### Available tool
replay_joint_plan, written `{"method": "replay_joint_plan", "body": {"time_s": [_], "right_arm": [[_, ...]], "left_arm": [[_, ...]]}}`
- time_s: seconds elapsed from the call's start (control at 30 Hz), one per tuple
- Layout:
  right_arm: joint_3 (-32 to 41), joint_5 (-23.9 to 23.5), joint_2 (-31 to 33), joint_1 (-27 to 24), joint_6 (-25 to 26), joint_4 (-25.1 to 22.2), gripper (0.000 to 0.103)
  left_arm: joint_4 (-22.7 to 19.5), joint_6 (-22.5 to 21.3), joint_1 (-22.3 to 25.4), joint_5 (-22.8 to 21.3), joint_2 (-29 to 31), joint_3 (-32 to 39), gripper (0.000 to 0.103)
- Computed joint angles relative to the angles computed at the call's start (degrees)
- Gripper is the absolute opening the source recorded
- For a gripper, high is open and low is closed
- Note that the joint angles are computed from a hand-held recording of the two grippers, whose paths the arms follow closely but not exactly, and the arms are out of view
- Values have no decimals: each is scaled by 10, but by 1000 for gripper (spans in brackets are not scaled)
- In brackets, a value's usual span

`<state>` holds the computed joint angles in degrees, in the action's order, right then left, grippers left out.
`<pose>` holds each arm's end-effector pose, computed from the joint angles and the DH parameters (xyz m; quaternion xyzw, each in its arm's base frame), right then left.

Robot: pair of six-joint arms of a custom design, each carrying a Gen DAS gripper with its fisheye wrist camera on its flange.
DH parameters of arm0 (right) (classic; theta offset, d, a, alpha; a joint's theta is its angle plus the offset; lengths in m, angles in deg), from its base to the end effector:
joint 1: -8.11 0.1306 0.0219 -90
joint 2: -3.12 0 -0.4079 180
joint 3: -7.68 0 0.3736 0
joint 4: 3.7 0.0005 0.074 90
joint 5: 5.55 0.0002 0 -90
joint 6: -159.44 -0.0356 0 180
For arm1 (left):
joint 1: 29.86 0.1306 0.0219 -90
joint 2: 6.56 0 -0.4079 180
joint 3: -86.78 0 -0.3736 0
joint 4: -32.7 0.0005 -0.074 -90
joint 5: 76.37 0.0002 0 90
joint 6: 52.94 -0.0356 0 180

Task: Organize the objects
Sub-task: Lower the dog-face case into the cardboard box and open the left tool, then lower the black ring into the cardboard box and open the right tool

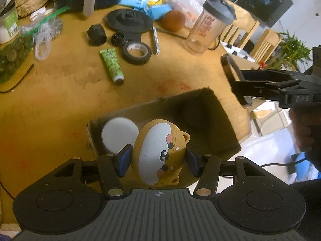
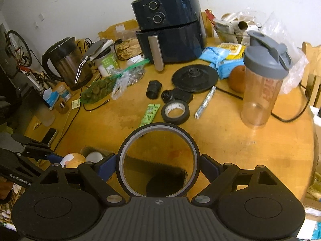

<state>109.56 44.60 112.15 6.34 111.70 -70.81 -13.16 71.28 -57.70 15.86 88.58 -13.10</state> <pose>0.5533 0.0052 0.3721 -0.3660 0.8576 0.2647 0.2459 0.4169 -0.2223 0.3442 -0.0490 0.9665 -0.1457 0.2057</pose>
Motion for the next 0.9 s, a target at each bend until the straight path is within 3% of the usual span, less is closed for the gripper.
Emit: {"method": "replay_joint_plan", "body": {"time_s": [0.37,0.43,0.9], "right_arm": [[3,-11,4,-18,23,-24,90],[2,-12,3,-20,26,-25,90],[-6,-25,0,-26,36,-53,90]], "left_arm": [[-13,19,-15,-21,14,5,56],[-3,30,-16,-24,8,1,68],[-8,75,-35,-97,-14,1,69]]}}
